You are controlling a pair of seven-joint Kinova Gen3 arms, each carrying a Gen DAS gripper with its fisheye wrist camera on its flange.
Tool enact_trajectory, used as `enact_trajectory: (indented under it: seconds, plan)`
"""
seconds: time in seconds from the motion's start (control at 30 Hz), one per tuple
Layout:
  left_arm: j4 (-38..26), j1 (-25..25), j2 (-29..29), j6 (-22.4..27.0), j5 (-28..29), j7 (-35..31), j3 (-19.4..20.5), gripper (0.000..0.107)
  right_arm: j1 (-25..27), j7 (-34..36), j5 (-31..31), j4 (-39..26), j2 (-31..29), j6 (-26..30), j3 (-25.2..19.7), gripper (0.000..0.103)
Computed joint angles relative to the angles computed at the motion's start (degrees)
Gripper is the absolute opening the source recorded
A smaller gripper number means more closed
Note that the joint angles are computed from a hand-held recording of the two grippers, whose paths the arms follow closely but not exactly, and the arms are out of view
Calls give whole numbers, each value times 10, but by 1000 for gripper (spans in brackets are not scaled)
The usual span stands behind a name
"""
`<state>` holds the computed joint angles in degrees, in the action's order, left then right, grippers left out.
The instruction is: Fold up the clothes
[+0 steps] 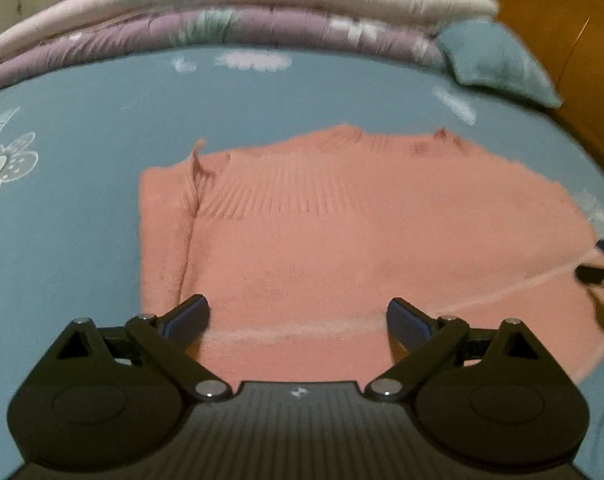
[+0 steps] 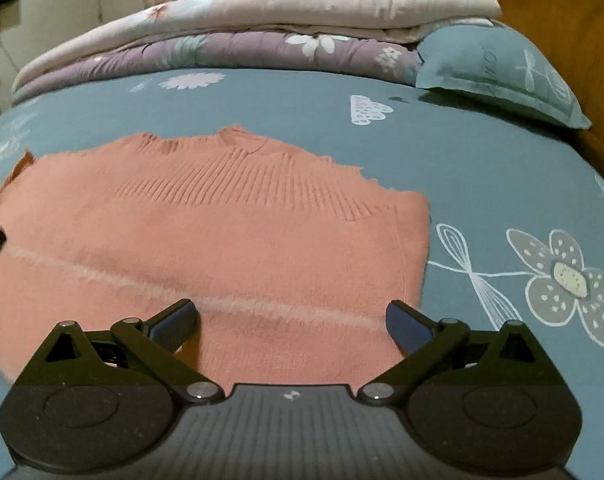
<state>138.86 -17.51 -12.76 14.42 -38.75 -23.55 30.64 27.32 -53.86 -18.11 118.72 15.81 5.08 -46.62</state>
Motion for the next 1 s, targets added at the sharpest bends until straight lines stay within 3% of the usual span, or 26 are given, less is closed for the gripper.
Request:
enact_trajectory:
  seconds: [0.1, 0.17, 0.23, 0.33, 0.4, 0.5, 0.6, 0.7, 0.8, 1.0]
  plan:
    - [1, -17, -23, -4, 39, -46, 9, 96, 38, 20, -19, -6, 0, 21, -28, 103]
    - [-12, 11, -23, 21, 39, -50, -8, 96, 40, 42, -57, -11, -8, 31, -27, 103]
    - [-14, 33, -16, 16, 21, -44, -32, 97, 37, 70, -100, -9, -19, 29, -24, 103]
    - [-25, 51, 26, 18, 39, -69, -71, 96, -26, 62, -105, -13, -32, 37, 46, 103]
    - [-34, 69, 25, 36, 34, -70, -80, 97, -69, 67, -101, -19, -26, 52, 99, 103]
    - [-46, 101, 10, 73, 34, -72, -95, 97, -124, 106, -158, -9, -46, 53, 177, 103]
    - [-46, 120, -16, 116, 38, -63, -88, 97, -96, 100, -228, -19, -40, 103, 205, 103]
    - [-42, 127, -44, 151, 13, -41, -47, 97, -17, 149, -296, -4, -56, 107, 157, 103]
    - [-57, 147, -37, 202, -21, -44, 3, 97, 58, 219, -308, 11, -80, 104, 78, 103]
    - [-88, 252, -12, 259, -11, -117, -6, 97, 182, 358, -267, 13, -100, 150, -82, 103]
